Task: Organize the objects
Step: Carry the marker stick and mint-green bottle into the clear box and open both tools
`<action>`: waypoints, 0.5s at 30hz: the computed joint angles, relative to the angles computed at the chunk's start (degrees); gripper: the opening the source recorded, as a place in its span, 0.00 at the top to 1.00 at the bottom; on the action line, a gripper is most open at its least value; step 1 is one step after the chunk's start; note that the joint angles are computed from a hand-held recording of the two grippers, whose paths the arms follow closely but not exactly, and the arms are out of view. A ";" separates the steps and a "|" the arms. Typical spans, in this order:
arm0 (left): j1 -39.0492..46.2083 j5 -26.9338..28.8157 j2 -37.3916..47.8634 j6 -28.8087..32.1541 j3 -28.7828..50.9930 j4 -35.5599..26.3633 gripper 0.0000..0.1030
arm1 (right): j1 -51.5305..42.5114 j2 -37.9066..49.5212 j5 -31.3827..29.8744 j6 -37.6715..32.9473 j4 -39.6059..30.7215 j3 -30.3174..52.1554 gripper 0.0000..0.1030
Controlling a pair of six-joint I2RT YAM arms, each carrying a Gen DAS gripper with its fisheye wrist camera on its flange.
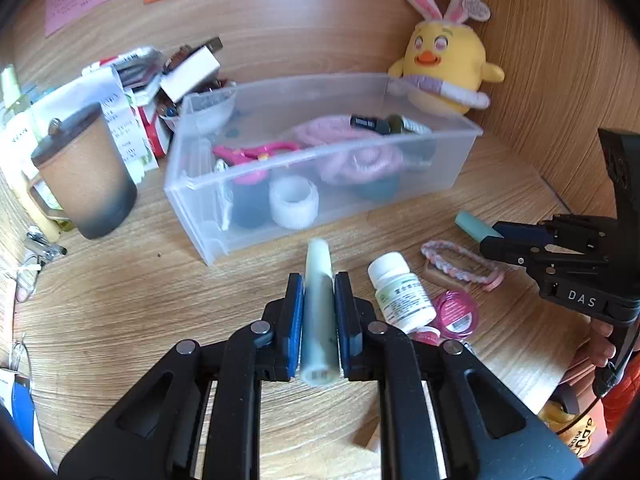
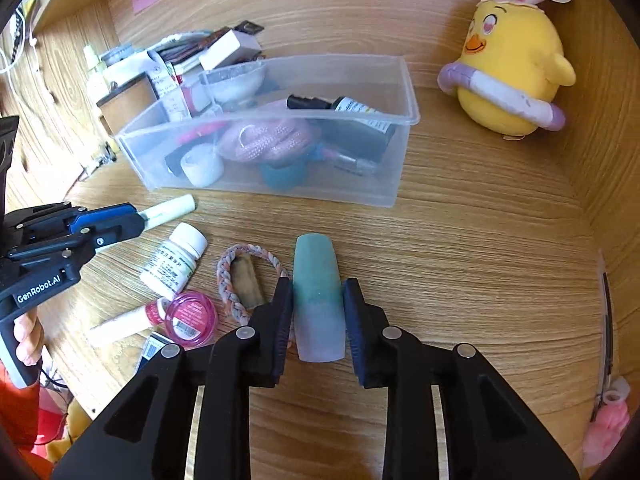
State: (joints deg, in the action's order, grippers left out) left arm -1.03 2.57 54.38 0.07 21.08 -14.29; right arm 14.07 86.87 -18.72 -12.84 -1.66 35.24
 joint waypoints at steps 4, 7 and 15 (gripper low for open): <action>1.58 1.04 -4.80 0.23 0.71 -2.94 0.86 | -1.27 -3.85 -1.17 0.15 -0.66 -1.07 0.77; 3.25 2.47 -7.55 0.82 1.81 -4.82 0.86 | -1.68 -6.79 -1.99 0.41 -1.34 -1.35 0.77; 7.49 6.03 -10.34 1.75 6.02 -7.12 0.86 | 0.17 -11.35 -1.64 2.96 -1.08 -0.34 0.77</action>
State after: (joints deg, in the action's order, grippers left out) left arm 6.45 8.60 44.04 1.82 27.10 -21.41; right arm 14.24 75.52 -20.36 -9.87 -2.74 34.90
